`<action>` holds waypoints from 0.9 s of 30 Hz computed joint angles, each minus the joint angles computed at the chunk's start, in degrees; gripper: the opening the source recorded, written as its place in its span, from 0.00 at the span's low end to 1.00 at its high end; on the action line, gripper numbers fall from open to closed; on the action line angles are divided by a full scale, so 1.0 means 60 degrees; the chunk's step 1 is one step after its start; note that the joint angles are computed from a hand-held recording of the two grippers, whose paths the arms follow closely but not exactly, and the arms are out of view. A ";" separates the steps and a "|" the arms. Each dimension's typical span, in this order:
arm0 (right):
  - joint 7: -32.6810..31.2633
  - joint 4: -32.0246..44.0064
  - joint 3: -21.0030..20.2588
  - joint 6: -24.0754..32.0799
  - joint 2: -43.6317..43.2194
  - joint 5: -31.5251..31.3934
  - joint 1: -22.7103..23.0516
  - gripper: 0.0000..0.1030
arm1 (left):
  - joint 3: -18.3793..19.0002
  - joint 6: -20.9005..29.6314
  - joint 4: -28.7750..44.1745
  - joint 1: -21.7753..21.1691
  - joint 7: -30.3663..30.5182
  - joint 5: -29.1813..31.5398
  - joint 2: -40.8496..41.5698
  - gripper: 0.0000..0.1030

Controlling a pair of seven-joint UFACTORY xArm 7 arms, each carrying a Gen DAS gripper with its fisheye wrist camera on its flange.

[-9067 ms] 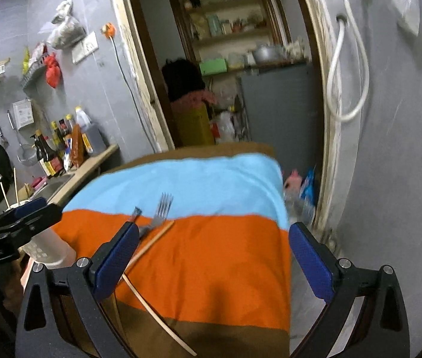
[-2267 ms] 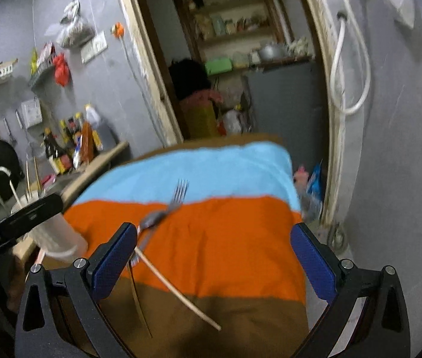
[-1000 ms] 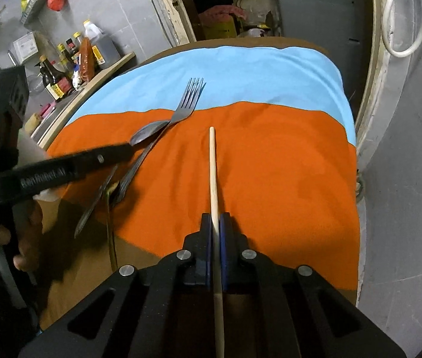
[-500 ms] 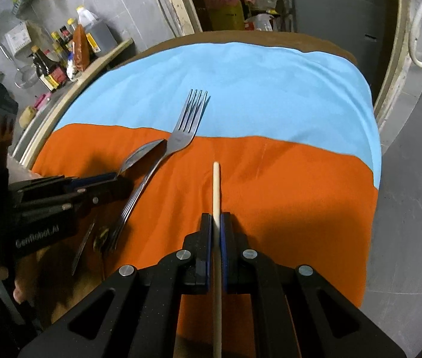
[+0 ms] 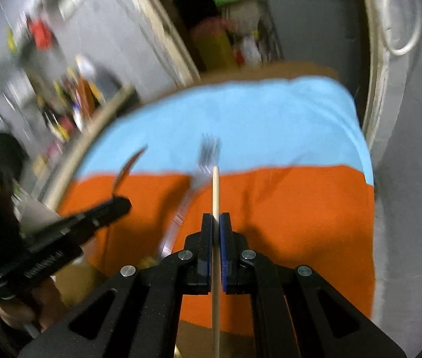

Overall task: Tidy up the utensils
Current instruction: 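Grasp the silver spoon with the left gripper while the right gripper grasps a wooden chopstick, then carry the spoon and chopstick over the caddy and open both grippers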

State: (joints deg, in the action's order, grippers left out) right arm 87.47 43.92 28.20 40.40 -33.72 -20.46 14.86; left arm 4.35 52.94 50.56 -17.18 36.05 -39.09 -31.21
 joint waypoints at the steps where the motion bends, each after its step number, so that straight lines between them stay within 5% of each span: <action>1: 0.0544 0.0024 0.0485 -0.0010 -0.0241 -0.0476 -0.0351 0.04 | 0.0089 -0.0019 -0.0043 -0.0002 0.0038 -0.0130 -0.0146 0.06; 5: 0.2008 0.0420 0.1953 -0.0021 -0.0662 -0.1893 -0.1525 0.04 | 0.0408 -0.0246 -0.0237 -0.0021 0.0293 -0.0530 -0.0809 0.07; 13: 0.2668 0.2118 0.3904 0.0327 -0.1012 -0.3635 -0.3547 0.04 | 0.1103 -0.0416 0.0219 0.0023 0.0569 -0.0706 -0.1377 0.06; 27: 0.4586 0.5382 0.7012 -0.2942 -0.1942 -0.3696 -0.9777 0.04 | 0.2850 -0.1283 0.1869 0.0447 0.1263 -0.2123 -0.0063 0.06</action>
